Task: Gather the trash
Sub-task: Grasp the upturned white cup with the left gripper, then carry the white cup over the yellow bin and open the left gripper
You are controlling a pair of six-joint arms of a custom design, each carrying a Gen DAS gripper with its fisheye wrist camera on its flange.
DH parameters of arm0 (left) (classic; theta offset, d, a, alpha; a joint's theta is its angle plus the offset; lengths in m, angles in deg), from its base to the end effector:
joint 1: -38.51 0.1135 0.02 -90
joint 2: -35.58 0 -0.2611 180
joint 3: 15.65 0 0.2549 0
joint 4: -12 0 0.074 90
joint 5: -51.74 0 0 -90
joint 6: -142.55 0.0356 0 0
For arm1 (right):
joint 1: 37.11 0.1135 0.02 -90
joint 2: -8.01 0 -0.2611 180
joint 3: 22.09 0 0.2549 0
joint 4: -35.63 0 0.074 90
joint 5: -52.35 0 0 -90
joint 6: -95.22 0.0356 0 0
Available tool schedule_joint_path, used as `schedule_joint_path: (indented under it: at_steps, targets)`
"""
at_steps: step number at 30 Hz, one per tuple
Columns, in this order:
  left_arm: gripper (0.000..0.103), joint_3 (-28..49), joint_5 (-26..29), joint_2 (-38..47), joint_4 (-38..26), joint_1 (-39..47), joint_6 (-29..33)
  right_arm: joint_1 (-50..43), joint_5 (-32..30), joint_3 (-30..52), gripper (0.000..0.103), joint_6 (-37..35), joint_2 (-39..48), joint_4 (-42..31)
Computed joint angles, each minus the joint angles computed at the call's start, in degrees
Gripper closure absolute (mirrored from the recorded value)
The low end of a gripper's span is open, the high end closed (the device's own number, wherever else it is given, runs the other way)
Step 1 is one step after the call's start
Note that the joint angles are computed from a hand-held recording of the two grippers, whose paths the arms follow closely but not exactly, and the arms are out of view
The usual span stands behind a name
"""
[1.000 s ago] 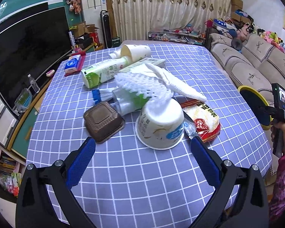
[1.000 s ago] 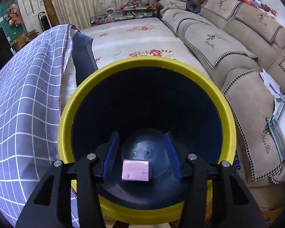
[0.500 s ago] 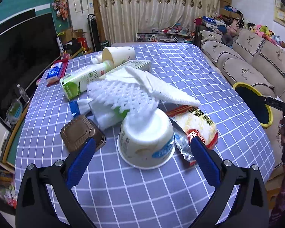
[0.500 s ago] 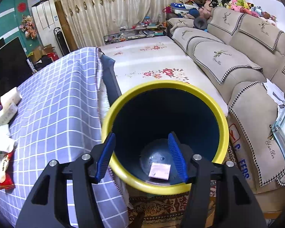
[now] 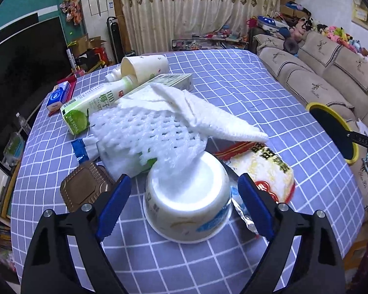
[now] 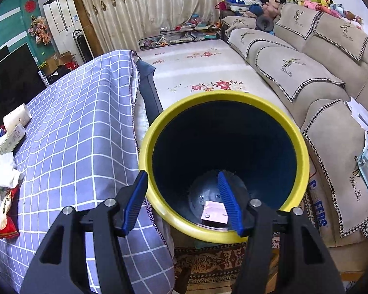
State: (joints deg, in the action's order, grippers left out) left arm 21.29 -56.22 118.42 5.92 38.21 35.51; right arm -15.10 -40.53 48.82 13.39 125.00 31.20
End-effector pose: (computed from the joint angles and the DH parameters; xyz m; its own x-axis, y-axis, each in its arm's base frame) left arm 0.2313 0.0098 0.1045 -0.6990 -0.2751 -0.6601 -0.4077 0.9117 0.0518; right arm 0.3563 0.1459 0.0780 -0.7656 -0.1564 -0.6240 -0.2981 0.9458 0.1288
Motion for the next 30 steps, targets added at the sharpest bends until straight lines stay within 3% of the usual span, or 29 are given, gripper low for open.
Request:
schedule_joint_path:
  at_steps: [9, 10, 15, 19, 25, 30]
  targets:
    - [0.018, 1.5, 3.3, 6.3, 3.6, 2.1, 0.9, 0.0, -0.3, 1.4, 0.046, 0.3, 1.8, -0.4]
    - [0.022, 1.4, 3.9, 6.6, 4.2, 2.4, 1.2, 0.0, -0.5, 1.5, 0.046, 0.3, 2.0, -0.5]
    - [0.023, 0.0, 2.8, 4.4, 4.6, 1.3, 2.0, 0.6, -0.8, 1.2, 0.046, 0.4, 2.0, -0.1]
    - [0.023, -2.5, 1.5, -3.5, -0.6, -0.1, 1.8, 1.1, -1.3, 0.1, 0.046, 0.3, 0.8, 0.5]
    - [0.023, -6.4, -0.5, -22.7, -15.1, -3.6, -0.8, 1.2, -2.3, -2.3, 0.046, 0.4, -2.3, 1.7]
    - [0.023, -4.0, -3.0, -29.5, -22.2, -9.5, -2.3, -0.6, -2.3, -7.4, 0.046, -0.2, -8.8, 3.5]
